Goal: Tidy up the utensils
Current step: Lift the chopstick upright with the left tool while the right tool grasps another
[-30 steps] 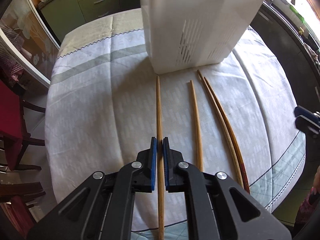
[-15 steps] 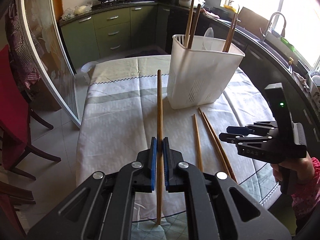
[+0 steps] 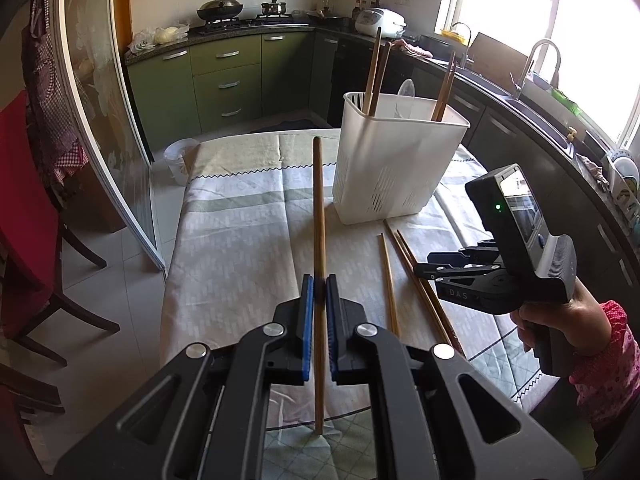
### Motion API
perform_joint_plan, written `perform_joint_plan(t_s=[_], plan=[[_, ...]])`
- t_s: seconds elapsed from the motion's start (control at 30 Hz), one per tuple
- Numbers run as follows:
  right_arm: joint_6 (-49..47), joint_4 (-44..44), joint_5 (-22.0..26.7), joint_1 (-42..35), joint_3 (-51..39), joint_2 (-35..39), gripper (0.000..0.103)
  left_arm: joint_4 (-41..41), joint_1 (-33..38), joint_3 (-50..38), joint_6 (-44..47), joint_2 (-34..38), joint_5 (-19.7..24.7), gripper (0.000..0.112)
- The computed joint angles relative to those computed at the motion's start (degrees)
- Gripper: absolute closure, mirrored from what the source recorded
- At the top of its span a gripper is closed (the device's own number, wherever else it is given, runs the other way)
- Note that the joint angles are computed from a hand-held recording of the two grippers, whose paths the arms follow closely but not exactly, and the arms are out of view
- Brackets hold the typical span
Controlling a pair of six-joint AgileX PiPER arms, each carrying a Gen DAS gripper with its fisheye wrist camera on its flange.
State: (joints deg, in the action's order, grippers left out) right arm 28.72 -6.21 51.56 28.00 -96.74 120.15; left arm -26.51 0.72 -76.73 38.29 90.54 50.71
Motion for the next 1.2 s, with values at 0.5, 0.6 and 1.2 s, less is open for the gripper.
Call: perform_joint_plan(t_s=[0.5, 0.6, 1.2], plan=[[0.25, 2.15, 1.11, -0.43, -5.75, 4.47, 0.086, -1.0, 0.66, 2.06, 2.11, -2.08, -0.74, 0.106], [0.89, 0.57, 2.92, 0.24, -8.73, 6.54, 0.086, -0.95, 0.66, 1.95, 2.08, -2.03, -0.65, 0.106], [2.73, 2.64, -12.77, -1.31, 10.01, -10.53, 0.096, -1.73, 1.1, 2.77, 2.48, -3.76, 0.12, 0.106]])
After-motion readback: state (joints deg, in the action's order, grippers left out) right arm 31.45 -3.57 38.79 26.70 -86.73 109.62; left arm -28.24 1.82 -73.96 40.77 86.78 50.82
